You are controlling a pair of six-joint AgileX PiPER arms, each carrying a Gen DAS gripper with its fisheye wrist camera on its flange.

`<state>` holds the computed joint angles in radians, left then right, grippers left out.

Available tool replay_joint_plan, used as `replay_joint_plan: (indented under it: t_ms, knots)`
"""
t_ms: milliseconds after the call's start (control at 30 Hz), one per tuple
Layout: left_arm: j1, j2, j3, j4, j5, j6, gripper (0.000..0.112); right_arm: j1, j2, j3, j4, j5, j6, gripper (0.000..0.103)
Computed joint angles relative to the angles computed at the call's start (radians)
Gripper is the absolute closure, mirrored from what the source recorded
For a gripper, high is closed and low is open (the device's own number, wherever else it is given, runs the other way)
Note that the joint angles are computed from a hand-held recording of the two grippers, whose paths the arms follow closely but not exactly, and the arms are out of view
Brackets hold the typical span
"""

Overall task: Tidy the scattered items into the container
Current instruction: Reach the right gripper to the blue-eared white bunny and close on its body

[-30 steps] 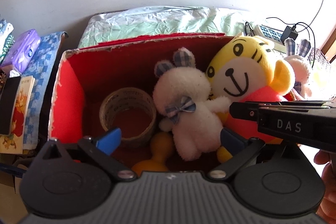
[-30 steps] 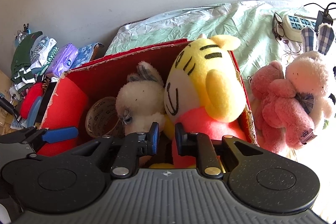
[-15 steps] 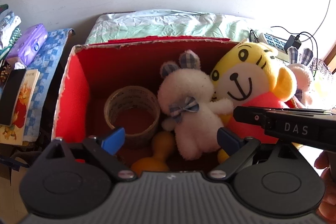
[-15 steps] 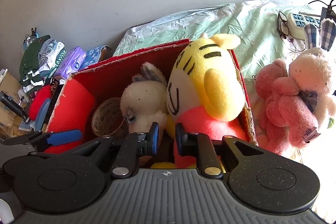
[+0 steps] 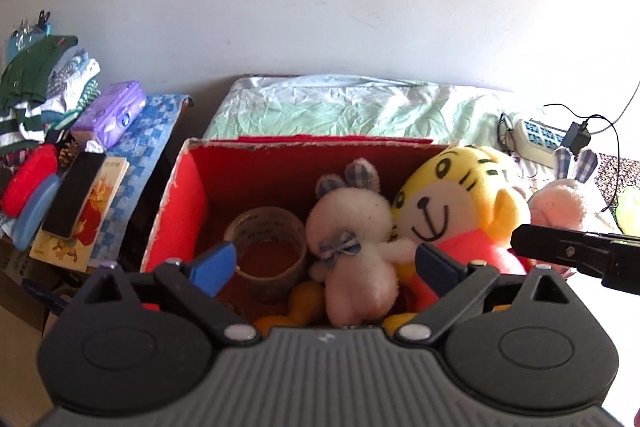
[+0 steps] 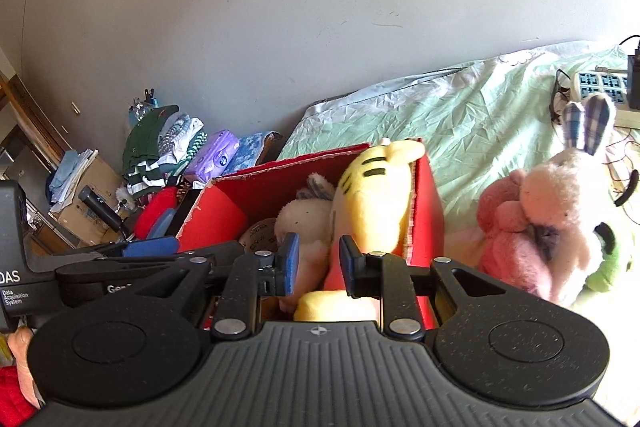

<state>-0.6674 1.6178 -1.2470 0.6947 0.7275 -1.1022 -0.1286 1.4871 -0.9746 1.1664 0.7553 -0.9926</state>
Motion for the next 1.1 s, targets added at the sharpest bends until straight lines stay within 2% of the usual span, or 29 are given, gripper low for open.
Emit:
replay_joint_plan:
  t_ms: [167, 333, 533, 800, 1100]
  knots:
    - [-0.123, 0.024, -0.061, 0.029, -0.019, -0.051, 0.016, -0.219, 0.015, 0.002, -0.019, 0.123, -0.081, 0.074]
    - [-0.226, 0.114, -0.153, 0.056, -0.079, -0.109, 0.016, -0.356, 0.112, -0.048, -0.103, 0.147, -0.102, 0.072]
    - [-0.288, 0.267, -0.283, 0.031, -0.151, -0.088, 0.018, -0.446, 0.217, -0.114, -0.154, 0.174, -0.145, 0.072]
    - [-0.323, 0.498, -0.512, -0.056, -0.114, 0.028, 0.017, -0.443, 0.34, -0.262, -0.17, 0.25, -0.221, 0.07]
    - [-0.28, 0.563, -0.539, -0.171, -0.205, 0.106, 0.017, -0.367, 0.488, -0.46, -0.234, 0.389, -0.149, 0.068]
